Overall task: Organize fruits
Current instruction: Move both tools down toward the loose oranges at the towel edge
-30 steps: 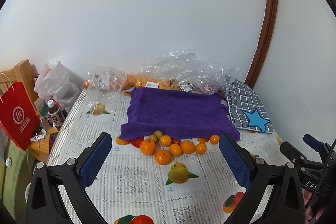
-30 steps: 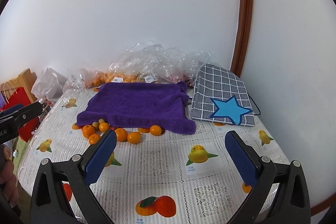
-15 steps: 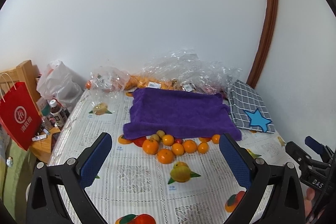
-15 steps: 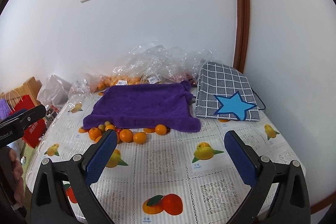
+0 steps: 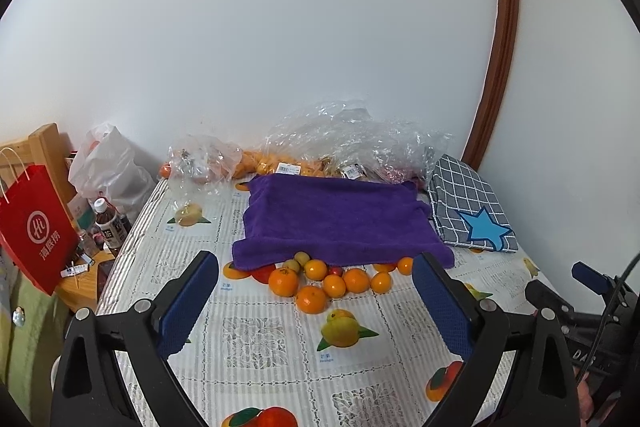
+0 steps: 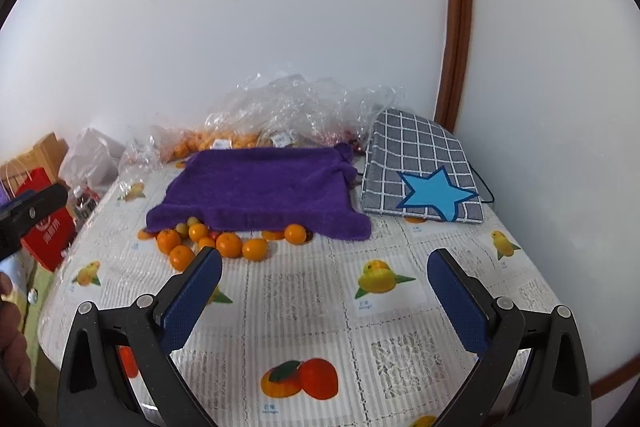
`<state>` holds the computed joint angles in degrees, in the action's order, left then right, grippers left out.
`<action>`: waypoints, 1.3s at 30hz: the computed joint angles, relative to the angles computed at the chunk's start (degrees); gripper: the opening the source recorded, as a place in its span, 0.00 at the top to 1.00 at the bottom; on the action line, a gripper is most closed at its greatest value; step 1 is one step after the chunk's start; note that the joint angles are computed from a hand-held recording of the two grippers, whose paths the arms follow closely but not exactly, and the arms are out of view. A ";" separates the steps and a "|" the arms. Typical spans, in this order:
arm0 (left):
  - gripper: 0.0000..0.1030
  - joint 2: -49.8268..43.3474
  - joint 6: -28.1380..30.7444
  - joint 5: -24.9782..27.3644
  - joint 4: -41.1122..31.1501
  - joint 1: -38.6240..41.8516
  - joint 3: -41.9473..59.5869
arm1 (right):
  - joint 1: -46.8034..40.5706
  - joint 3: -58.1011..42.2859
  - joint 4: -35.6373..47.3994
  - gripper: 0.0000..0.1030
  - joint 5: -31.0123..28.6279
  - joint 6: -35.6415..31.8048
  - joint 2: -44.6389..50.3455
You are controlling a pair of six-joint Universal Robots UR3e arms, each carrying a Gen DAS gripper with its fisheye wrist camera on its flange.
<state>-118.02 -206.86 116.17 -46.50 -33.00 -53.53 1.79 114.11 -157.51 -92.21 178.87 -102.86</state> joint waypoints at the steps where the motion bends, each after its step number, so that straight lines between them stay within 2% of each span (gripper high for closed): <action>1: 0.05 -0.03 -0.08 -0.04 0.10 0.08 -0.13 | 0.90 0.01 -0.72 0.01 -1.18 -0.06 0.47; 4: 0.05 0.27 0.20 -0.74 1.14 0.51 -1.45 | 2.79 0.19 -1.81 0.01 -3.73 0.64 1.34; 10: 0.05 0.48 0.98 -1.17 5.08 1.69 -5.38 | 2.40 2.45 -7.62 0.01 -1.11 -0.72 3.46; 16: 0.05 -1.49 2.24 -0.76 8.20 3.21 -7.37 | 4.34 1.13 -12.09 0.01 -3.47 -2.50 11.40; 21: 0.06 -4.11 2.54 -3.42 9.00 5.62 -7.44 | 4.72 -1.79 -12.20 0.02 -4.18 -2.75 17.81; 25: 0.11 -6.57 2.79 -4.55 8.45 7.25 -6.66 | 1.28 -2.30 -15.23 0.02 2.80 -2.59 22.32; 27: 0.11 -7.02 2.76 -6.03 9.15 8.34 -7.39 | 0.63 -2.69 -16.99 0.02 3.80 -1.42 24.51; 29: 0.13 -7.05 2.74 -7.53 9.93 9.34 -8.50 | 0.77 -4.27 -16.99 0.05 3.29 -0.28 26.79; 31: 0.21 -7.23 2.91 -9.89 10.32 10.75 -9.41 | 0.69 -7.00 -15.28 0.12 2.86 0.62 29.44; 33: 0.24 -7.72 3.14 -10.60 10.17 11.45 -9.58 | 0.79 -10.37 -12.77 0.17 2.01 1.43 32.33; 37: 0.24 -9.28 4.94 -12.35 10.67 12.75 -9.73 | 0.89 -15.45 -10.60 0.31 1.25 1.71 37.47; 39: 0.24 -10.17 5.40 -13.84 9.60 13.60 -8.97 | 0.87 -17.88 -9.79 0.34 1.27 1.16 39.77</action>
